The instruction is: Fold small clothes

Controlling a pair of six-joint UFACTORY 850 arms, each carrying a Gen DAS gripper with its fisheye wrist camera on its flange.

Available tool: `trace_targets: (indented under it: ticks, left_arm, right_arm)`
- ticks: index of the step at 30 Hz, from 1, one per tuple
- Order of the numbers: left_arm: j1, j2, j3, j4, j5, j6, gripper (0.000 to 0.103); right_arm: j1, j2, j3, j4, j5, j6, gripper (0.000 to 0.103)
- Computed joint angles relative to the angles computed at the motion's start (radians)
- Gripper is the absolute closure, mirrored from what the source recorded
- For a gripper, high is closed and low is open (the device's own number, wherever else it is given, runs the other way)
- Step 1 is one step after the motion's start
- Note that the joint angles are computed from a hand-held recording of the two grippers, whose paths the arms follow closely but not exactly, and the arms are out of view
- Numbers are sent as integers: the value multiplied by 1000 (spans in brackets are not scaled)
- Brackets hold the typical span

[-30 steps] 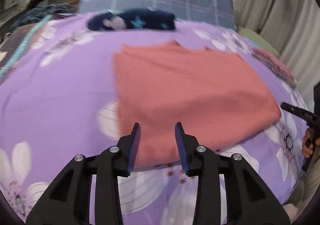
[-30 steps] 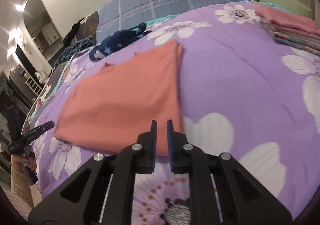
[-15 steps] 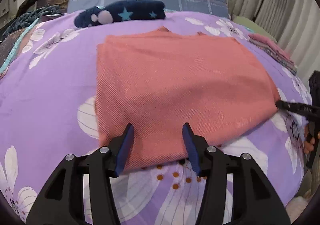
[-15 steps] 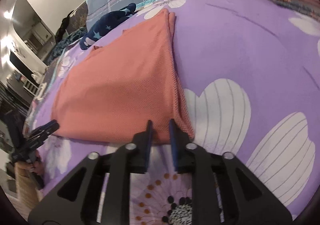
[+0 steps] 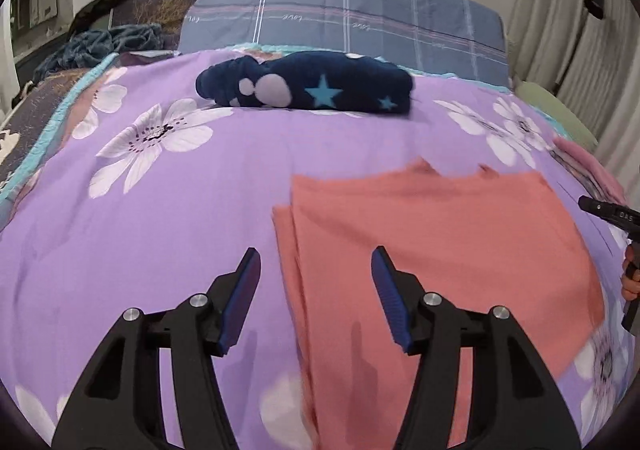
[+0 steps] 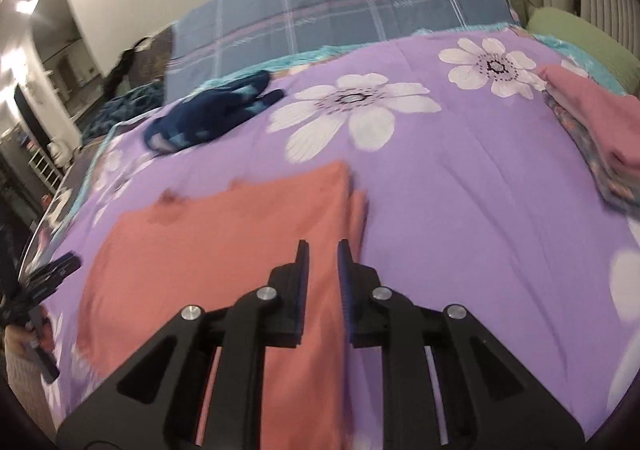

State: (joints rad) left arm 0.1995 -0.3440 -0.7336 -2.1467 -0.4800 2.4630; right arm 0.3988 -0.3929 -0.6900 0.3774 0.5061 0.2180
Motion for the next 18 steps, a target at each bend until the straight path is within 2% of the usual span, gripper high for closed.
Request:
trace_targets:
  ticks: [3, 6, 9, 10, 11, 12, 13, 14, 15, 16, 18]
  left_arm:
    - [-21, -79, -104, 86, 47, -121, 45]
    - [-49, -157, -199, 176, 94, -226, 44]
    - [-73, -216, -261, 238, 137, -307, 45]
    - [-77, -235, -279, 250, 135, -324, 45]
    - [-78, -241, -282, 225, 127, -304, 52]
    - [-77, -243, -285, 215, 109, -293, 88]
    - [-72, -239, -282, 233, 70, -306, 99]
    - [-68, -223, -270, 208, 46, -280, 99]
    - [-67, -208, -253, 158, 24, -221, 99]
    - [-65, -183, -227, 91, -13, -127, 99]
    - [-76, -163, -208, -7, -11, -13, 99]
  right_arm:
    - [-47, -75, -90, -64, -52, 43, 82]
    - [-80, -124, -156, -193, -95, 132, 66]
    - [-89, -163, -206, -245, -124, 144, 68]
    - [-87, -170, -215, -222, -123, 104, 76]
    - [-80, -173, -220, -189, -112, 42, 98]
    - [-73, -165, -207, -168, -89, 12, 99]
    - [-66, -147, -180, -153, -35, -7, 99]
    - [-60, -119, -143, -154, 28, -2, 99]
    - [-61, -101, -124, -156, 53, 9, 99]
    - [-64, -86, -107, -159, 71, 23, 99]
    - [-70, -77, -100, -133, 77, 5, 99]
